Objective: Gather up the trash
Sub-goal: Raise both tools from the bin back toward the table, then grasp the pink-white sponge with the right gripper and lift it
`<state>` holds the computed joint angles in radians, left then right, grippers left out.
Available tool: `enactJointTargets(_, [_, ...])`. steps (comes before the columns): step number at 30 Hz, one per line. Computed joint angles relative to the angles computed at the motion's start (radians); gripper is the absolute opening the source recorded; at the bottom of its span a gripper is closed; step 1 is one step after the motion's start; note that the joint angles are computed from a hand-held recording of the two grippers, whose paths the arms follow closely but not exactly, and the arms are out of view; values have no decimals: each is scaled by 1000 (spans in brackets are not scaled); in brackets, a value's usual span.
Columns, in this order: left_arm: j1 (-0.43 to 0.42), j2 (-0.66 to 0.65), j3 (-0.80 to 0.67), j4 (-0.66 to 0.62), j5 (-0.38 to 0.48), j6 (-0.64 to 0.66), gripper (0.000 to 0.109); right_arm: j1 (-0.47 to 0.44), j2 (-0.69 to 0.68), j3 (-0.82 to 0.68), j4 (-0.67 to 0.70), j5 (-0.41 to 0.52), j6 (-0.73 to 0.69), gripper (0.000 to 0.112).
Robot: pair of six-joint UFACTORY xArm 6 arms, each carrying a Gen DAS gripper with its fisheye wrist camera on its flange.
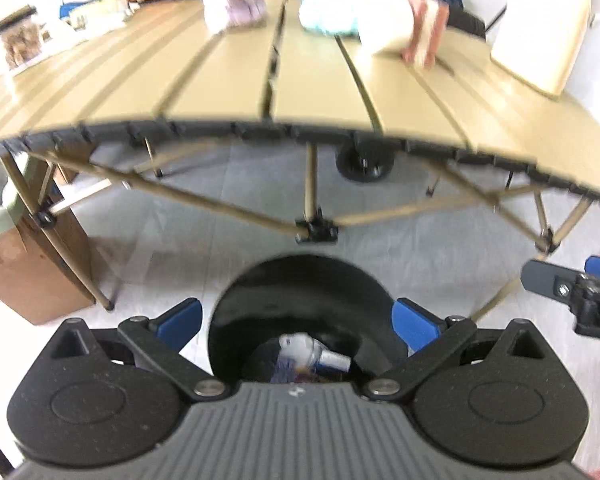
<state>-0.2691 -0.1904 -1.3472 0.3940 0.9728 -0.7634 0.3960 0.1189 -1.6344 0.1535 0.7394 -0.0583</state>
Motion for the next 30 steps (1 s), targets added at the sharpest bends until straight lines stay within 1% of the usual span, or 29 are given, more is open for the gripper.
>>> enactJointTargets(4, [17, -41, 22, 58, -57, -45, 103, -8, -29, 5, 126, -46, -121, 103])
enactJointTargets(6, [24, -52, 28, 94, -84, -74, 103, -12, -33, -1, 181, -69, -154, 103])
enactJointTargets(10, [36, -48, 11, 141, -118, -92, 103, -16, -3, -48, 220, -97, -134, 103])
enactJointTargets(13, [52, -45, -4, 198, -149, -132, 103, -15, 28, -87, 250, -128, -116, 103])
enactJointTargets(15, [69, -41, -14, 218, -178, -148, 103, -10, 45, -101, 283, -176, -119, 103])
enactJointTargets(17, [79, -32, -27, 241, -185, -166, 103, -3, 69, -125, 298, -227, -107, 103])
enactJointTargets(20, [100, -22, -40, 259, -203, -186, 103, 9, 120, -183, 263, -290, -42, 103])
enactJointTargets(24, [136, 10, -73, 269, -233, -193, 103, 18, 219, -309, 259, -309, 40, 103])
enactJointTargets(28, [177, 31, -94, 245, -269, -178, 103, 31, 322, -445, 118, -311, 179, 103])
enactJointTargets(30, [189, 42, -106, 254, -274, -185, 103, 34, 398, -562, 31, -279, 239, 103])
